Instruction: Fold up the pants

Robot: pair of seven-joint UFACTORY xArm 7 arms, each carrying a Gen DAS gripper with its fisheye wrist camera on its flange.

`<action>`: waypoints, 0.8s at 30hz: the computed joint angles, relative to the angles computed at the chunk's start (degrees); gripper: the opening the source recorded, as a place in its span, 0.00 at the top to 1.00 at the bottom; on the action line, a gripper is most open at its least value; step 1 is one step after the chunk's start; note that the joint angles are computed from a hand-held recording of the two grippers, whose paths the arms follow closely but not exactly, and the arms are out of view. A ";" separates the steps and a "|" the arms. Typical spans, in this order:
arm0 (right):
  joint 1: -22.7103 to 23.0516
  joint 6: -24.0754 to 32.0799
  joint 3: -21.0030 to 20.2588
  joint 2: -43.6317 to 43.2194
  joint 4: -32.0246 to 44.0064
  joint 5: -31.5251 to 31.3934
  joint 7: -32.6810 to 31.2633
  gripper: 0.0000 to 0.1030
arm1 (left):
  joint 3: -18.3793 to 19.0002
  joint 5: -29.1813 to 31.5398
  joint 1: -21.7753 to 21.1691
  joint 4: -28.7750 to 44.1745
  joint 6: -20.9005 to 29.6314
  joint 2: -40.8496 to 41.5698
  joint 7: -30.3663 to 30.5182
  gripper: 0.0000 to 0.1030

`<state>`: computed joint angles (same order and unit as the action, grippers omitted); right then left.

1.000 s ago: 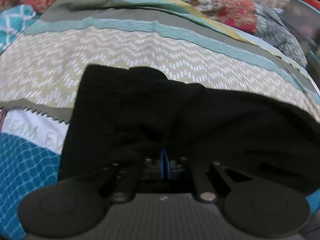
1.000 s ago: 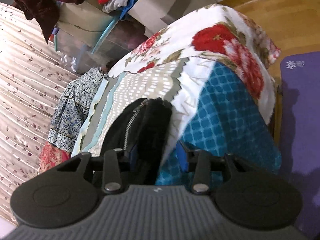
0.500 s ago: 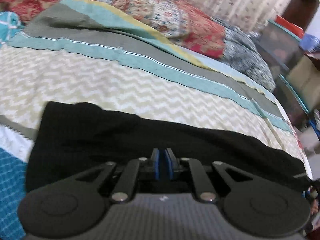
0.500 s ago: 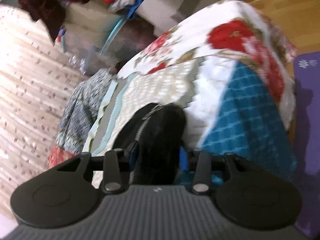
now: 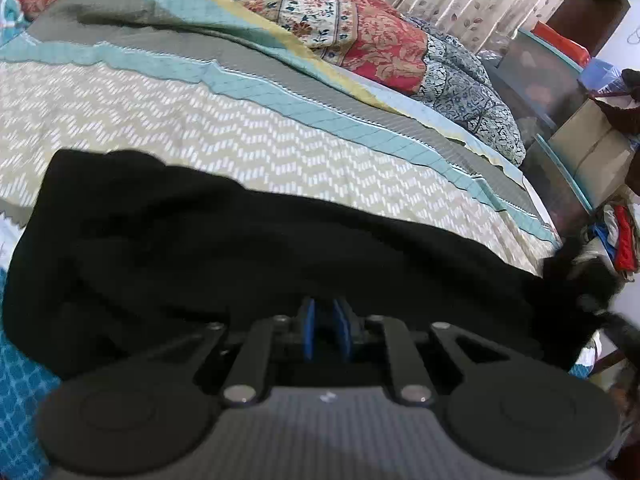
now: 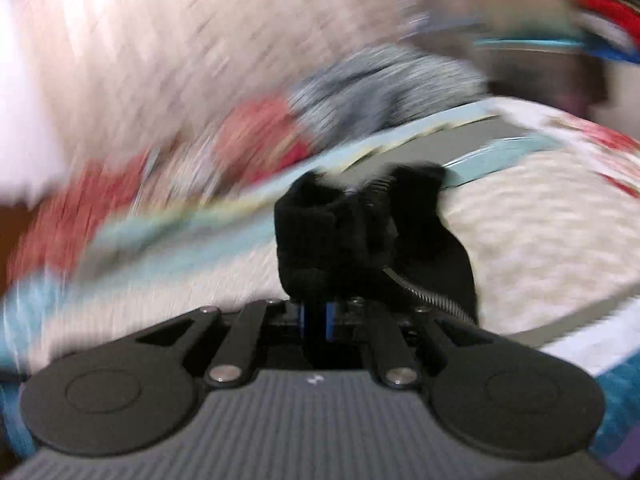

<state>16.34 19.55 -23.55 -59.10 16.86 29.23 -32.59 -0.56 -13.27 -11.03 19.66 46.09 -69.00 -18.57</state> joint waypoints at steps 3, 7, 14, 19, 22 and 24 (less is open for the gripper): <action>1.46 2.13 7.46 3.15 -1.72 -3.07 1.10 0.86 | 1.08 0.76 1.31 -1.25 2.48 -3.66 0.15 0.86; -1.38 2.85 18.76 3.15 -5.17 -10.85 3.37 0.66 | 3.09 1.71 4.30 -2.78 6.11 -10.03 0.43 0.80; -0.32 7.43 14.34 -4.78 -3.26 -11.15 4.19 0.50 | 10.01 2.15 11.87 -5.03 11.96 -21.60 1.97 0.72; -1.27 0.65 15.77 2.10 -3.03 -8.07 14.31 0.64 | 12.80 2.51 18.22 -5.69 14.54 -23.98 1.32 0.58; -1.82 3.47 17.03 7.67 -3.33 -9.59 20.32 0.64 | 14.25 3.34 21.82 -6.24 16.20 -24.69 1.21 0.45; -2.84 3.22 20.24 6.02 -4.28 -11.22 21.10 0.65 | 16.01 3.63 24.54 -6.58 17.00 -24.56 0.67 0.26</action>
<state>13.50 22.77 -3.31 -53.08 12.58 18.01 -11.49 15.45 -9.63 13.51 13.08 63.09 -93.57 -17.91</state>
